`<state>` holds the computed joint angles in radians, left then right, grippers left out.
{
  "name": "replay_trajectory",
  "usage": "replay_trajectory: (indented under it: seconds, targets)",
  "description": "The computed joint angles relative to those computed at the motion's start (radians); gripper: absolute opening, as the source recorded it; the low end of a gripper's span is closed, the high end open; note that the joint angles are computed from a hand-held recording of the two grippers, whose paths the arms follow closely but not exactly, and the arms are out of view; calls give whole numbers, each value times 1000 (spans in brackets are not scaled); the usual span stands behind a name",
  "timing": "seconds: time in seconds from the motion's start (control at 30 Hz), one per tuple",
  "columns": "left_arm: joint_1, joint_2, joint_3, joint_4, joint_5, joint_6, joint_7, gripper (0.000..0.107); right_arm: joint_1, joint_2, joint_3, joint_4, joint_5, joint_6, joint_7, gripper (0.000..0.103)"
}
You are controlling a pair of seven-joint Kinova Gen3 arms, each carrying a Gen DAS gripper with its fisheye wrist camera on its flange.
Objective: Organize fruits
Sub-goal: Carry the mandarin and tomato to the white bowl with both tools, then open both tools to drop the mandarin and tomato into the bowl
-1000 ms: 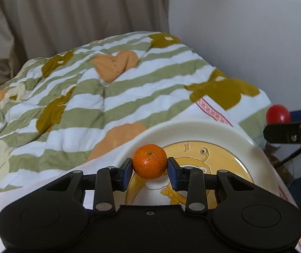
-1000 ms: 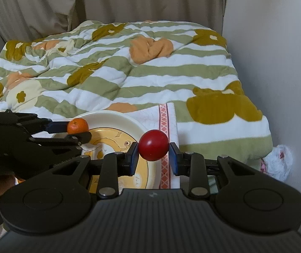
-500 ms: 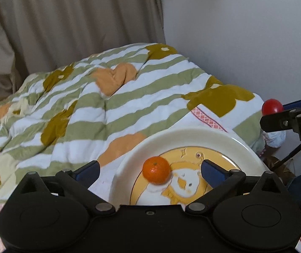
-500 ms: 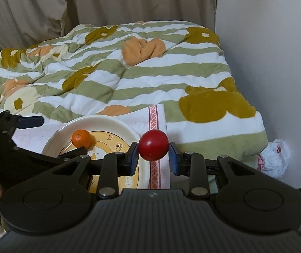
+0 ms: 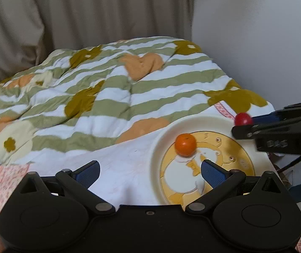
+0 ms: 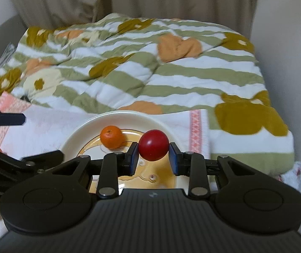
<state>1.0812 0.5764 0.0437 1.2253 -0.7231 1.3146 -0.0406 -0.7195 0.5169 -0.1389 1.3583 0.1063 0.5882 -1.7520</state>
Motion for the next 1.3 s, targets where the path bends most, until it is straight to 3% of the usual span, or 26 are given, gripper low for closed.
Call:
replay_trajectory:
  seconds: [0.43, 0.5, 0.53, 0.57, 0.63, 0.7, 0.93, 1.3]
  targets:
    - [22, -12, 18, 16, 17, 87, 61, 103, -46, 96, 9, -62, 18, 7, 60, 47]
    - [26, -14, 21, 18, 15, 92, 66, 103, -60, 94, 23, -59, 30, 6, 49, 51]
    - [27, -14, 22, 15, 14, 97, 66, 103, -62, 88, 24, -55, 35, 5, 50, 62]
    - [30, -13, 22, 13, 13, 104, 68, 103, -73, 79, 34, -41, 45, -6, 39, 81]
    - [39, -12, 23, 6, 9, 118, 75, 103, -117, 50, 82, 8, 92, -53, -19, 103]
    - [47, -12, 24, -2, 7, 133, 81, 103, -131, 20, 95, 58, 124, -102, -58, 103]
    - [86, -2, 22, -51, -13, 199, 97, 103, -98, -36, 59, 97, 122, -103, -76, 103]
    - [213, 28, 6, -180, -80, 368, 158, 103, -100, -216, 36, 223, 185, -100, -174, 103]
